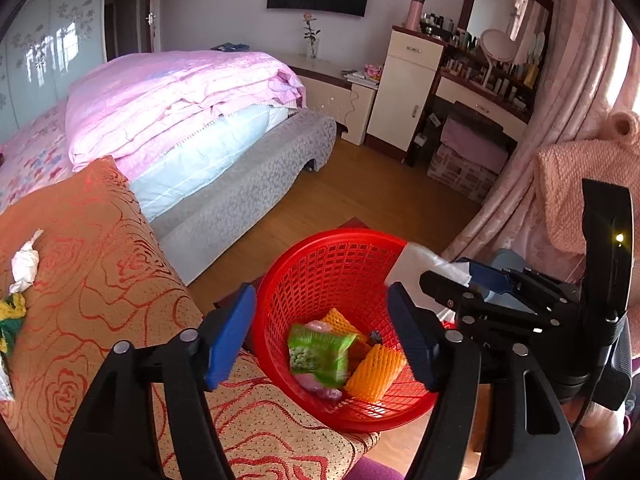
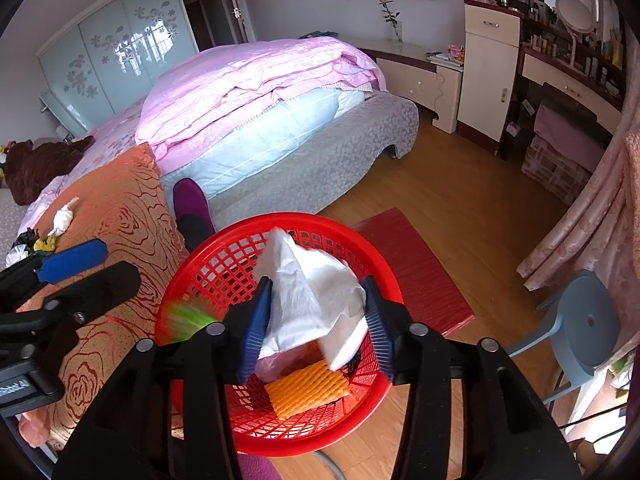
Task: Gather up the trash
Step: 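Move both open tools back over the bedspread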
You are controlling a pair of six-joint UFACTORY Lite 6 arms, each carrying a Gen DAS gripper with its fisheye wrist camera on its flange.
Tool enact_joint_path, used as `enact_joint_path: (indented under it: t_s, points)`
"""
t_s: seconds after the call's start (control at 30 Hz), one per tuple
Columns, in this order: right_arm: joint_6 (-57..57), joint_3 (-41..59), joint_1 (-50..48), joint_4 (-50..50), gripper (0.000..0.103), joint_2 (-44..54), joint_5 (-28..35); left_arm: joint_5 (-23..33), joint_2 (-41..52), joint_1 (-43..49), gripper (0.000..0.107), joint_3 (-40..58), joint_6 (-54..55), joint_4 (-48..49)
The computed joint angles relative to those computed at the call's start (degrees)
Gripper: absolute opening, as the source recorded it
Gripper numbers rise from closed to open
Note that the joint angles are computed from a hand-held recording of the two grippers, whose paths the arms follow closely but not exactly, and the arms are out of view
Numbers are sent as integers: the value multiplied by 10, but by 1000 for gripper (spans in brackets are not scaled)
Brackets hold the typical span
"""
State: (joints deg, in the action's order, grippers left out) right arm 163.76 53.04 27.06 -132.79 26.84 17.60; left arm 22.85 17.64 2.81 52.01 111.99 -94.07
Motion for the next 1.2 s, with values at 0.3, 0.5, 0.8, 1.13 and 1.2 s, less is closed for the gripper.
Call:
enact_joint_path:
  t_s: [0.3, 0.5, 0.8, 1.13, 1.2]
  points:
    - [-26, -2, 10, 30, 56, -2, 10, -2, -18, 15, 71, -15, 26, -28]
    - [-40, -6, 22, 46, 56, -10, 22, 3, -50, 45, 73, -42, 67, -62]
    - [-67, -2, 74, 95, 68, -14, 63, 28, -118, 137, 77, -86, 103, -75]
    - [-84, 47, 157, 100, 70, 7, 66, 73, -158, 293, 77, -109, 114, -16]
    - [-65, 58, 168, 81, 71, 6, 51, 78, -156, 328, 77, -105, 122, -14]
